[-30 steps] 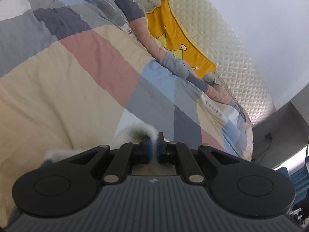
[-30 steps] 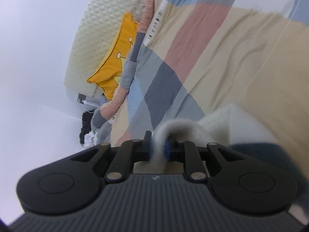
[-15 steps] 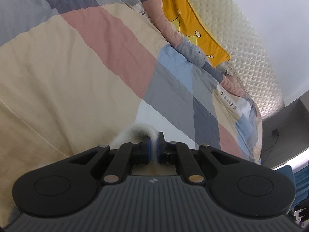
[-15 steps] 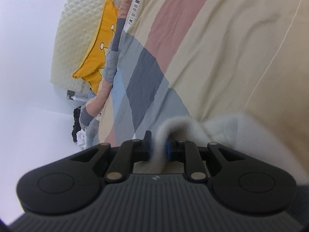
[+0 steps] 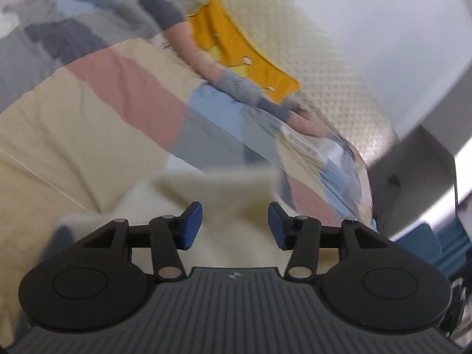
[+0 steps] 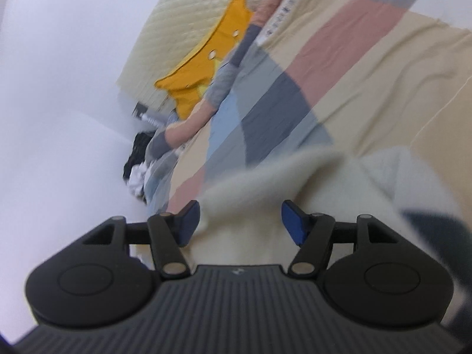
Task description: Fold large clothes
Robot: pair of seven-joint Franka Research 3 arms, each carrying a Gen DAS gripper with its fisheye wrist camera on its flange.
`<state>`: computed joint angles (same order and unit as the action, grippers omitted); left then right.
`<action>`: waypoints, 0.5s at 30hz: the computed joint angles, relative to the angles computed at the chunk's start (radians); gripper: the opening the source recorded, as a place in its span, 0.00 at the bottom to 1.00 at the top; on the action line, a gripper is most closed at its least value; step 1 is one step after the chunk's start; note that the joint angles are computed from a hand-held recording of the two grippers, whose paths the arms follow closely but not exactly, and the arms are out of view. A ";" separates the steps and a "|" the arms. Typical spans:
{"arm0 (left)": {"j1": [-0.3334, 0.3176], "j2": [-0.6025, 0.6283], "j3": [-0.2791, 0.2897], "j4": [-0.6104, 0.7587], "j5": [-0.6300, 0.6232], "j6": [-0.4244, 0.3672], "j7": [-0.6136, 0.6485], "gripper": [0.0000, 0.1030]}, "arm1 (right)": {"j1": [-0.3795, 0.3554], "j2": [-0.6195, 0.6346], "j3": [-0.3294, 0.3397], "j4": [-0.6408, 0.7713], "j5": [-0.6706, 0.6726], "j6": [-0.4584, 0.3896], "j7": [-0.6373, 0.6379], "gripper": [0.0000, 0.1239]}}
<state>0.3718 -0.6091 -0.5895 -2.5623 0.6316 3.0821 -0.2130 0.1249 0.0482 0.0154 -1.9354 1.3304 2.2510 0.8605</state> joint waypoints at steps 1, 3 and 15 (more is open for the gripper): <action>-0.023 -0.002 0.000 0.013 0.005 -0.021 0.020 0.54 | 0.001 -0.022 0.002 -0.023 0.002 -0.004 -0.020 0.52; -0.046 0.000 -0.009 0.031 0.024 -0.027 0.040 0.54 | 0.010 -0.062 0.001 -0.061 -0.004 -0.011 -0.052 0.51; -0.257 0.174 0.139 0.085 0.042 -0.225 0.053 0.54 | 0.127 -0.148 0.034 -0.169 -0.215 0.202 -0.133 0.39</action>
<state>0.1150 -0.4348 -0.4505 -2.4775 0.6738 2.8573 -0.1602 0.2523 -0.0998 0.0493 -2.1042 1.1150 2.4534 0.7279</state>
